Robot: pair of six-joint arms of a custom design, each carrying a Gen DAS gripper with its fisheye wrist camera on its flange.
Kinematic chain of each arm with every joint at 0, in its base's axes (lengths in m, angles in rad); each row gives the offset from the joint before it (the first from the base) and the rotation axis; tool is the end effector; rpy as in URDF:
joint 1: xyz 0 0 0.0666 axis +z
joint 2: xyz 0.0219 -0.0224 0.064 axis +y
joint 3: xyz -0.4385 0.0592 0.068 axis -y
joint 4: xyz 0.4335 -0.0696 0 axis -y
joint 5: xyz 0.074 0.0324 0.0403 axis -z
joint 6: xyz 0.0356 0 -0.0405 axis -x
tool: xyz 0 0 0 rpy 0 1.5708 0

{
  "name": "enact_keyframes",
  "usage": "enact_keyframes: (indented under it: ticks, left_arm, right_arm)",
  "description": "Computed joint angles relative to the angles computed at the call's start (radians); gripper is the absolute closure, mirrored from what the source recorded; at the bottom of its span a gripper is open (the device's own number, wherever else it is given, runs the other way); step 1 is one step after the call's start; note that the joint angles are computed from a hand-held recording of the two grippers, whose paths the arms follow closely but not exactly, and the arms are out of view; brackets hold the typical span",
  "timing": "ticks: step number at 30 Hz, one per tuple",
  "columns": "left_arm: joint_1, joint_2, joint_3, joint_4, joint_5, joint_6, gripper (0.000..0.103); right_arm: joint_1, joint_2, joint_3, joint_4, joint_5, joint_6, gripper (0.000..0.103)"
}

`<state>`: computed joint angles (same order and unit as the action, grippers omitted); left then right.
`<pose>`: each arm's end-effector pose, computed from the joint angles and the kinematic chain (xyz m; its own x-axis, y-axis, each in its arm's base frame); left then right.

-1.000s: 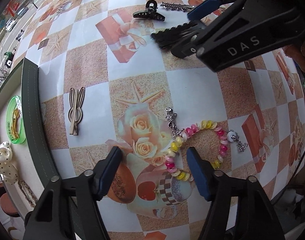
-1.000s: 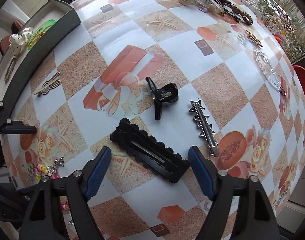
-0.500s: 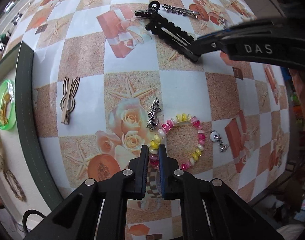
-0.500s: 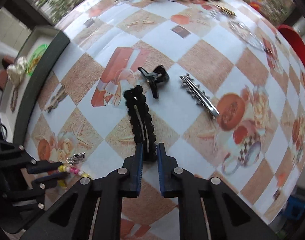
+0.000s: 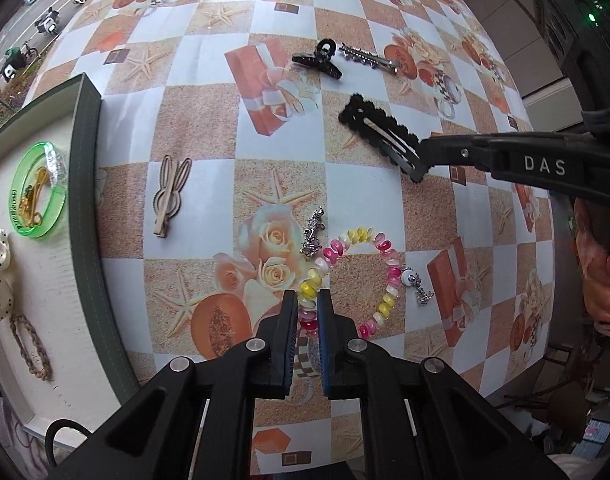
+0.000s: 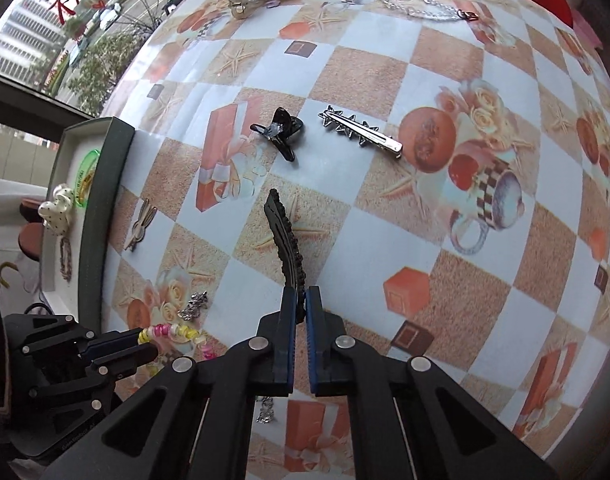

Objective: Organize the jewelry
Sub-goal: 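Carry the black snap clip and beaded bracelet over the grey tray with both tools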

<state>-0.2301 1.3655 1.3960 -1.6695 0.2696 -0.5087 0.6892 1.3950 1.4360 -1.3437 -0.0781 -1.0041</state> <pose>0.4113 -0.1065 0.4789 -0.7499 0.6578 -0.0699 0.6497 0.7124 -0.2653 0.3644 0.3033 0.4864 -0.9478 0.3088 -0.0787 0.2789 0.9233 0.2639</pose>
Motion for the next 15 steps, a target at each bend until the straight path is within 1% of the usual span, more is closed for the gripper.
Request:
enact_keyframes:
  ticks: [4, 7, 15]
  left_arm:
    - [0.012, -0.006, 0.012, 0.003, 0.004, 0.005, 0.089]
    - [0.026, -0.008, 0.025, 0.0, 0.009, 0.005, 0.089]
    - [0.067, -0.008, 0.049, 0.001, 0.017, 0.003, 0.089]
  right_arm:
    - [0.012, -0.016, -0.005, 0.007, 0.0, -0.038, 0.098]
    - [0.023, -0.026, 0.004, -0.007, 0.001, -0.055, 0.098]
    - [0.042, 0.007, 0.04, -0.003, 0.007, -0.087, 0.099]
